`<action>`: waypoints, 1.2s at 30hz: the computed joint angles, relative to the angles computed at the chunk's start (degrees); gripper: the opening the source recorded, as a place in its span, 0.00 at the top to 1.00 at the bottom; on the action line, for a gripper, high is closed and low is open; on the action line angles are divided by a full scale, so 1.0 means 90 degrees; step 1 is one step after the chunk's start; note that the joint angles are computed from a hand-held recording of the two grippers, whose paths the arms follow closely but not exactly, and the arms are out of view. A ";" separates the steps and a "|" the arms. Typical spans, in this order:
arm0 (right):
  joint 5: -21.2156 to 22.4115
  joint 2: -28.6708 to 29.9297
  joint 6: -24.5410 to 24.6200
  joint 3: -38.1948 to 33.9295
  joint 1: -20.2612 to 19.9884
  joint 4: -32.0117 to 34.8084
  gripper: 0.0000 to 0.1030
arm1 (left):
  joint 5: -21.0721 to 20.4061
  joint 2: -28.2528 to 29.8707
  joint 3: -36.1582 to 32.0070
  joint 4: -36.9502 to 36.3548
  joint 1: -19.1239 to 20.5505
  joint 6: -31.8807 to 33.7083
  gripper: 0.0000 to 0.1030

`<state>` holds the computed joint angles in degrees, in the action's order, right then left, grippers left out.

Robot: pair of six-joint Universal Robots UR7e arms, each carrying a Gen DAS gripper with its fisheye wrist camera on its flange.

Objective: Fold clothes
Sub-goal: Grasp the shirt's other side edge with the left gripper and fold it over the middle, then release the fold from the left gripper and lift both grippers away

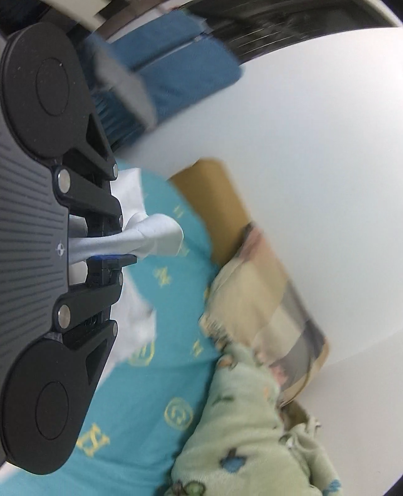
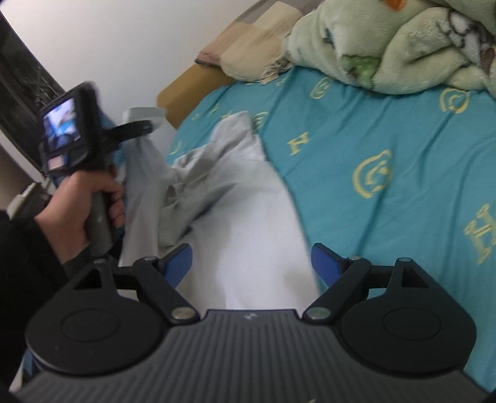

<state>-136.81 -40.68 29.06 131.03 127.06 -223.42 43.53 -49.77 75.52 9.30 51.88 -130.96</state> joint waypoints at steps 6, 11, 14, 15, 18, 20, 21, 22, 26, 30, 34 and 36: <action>-0.0218 0.0125 -0.0293 0.0044 -0.0134 -0.0441 0.17 | 0.0055 0.0702 -0.0519 0.0940 0.0142 -0.1706 0.40; -0.0044 0.0128 -0.0442 0.0065 -0.0288 -0.0514 0.17 | 0.0222 0.0080 0.0244 0.0759 0.0147 -0.2076 0.26; -0.0085 0.0187 -0.0751 0.0023 -0.0249 -0.0763 0.17 | 0.0191 -0.0722 0.1041 0.0947 -0.0029 -0.2617 0.24; -0.0095 0.0214 -0.0866 0.0015 -0.0222 -0.0849 0.17 | 0.0176 -0.1018 0.1305 0.1069 -0.0103 -0.2835 0.24; -0.0080 0.0306 -0.1186 -0.0038 -0.0138 -0.1041 0.17 | -0.0045 -0.2100 0.2260 0.1462 -0.0452 -0.3548 0.23; -0.0082 0.0370 -0.1383 -0.0112 -0.0070 -0.1096 0.17 | -0.0384 -0.2802 0.2863 0.1907 -0.0784 -0.4184 0.21; -0.0075 0.0404 -0.1498 -0.0162 -0.0037 -0.1111 0.17 | -0.0595 -0.3130 0.3146 0.2213 -0.0982 -0.4583 0.21; -0.0067 0.0438 -0.1613 -0.0213 -0.0005 -0.1126 0.18 | -0.0808 -0.3452 0.3417 0.2583 -0.1202 -0.5044 0.21; -0.0081 0.0544 -0.1945 -0.0340 0.0213 -0.1088 0.18 | -0.1345 -0.4451 0.4352 0.4460 -0.2157 -0.7321 0.21; -0.0014 0.0425 -0.1555 -0.0284 0.0417 -0.0636 0.18 | -0.1247 -0.5081 0.4885 0.5655 -0.2787 -0.8721 0.20; -0.0248 0.0313 -0.0914 -0.0225 0.0664 0.0029 0.18 | -0.1052 -0.5607 0.5204 0.6329 -0.3233 -0.9438 0.19; -0.0301 0.0278 -0.0534 -0.0196 0.0765 0.0308 0.18 | -0.0998 -0.5761 0.5203 0.6369 -0.3286 -0.9440 0.19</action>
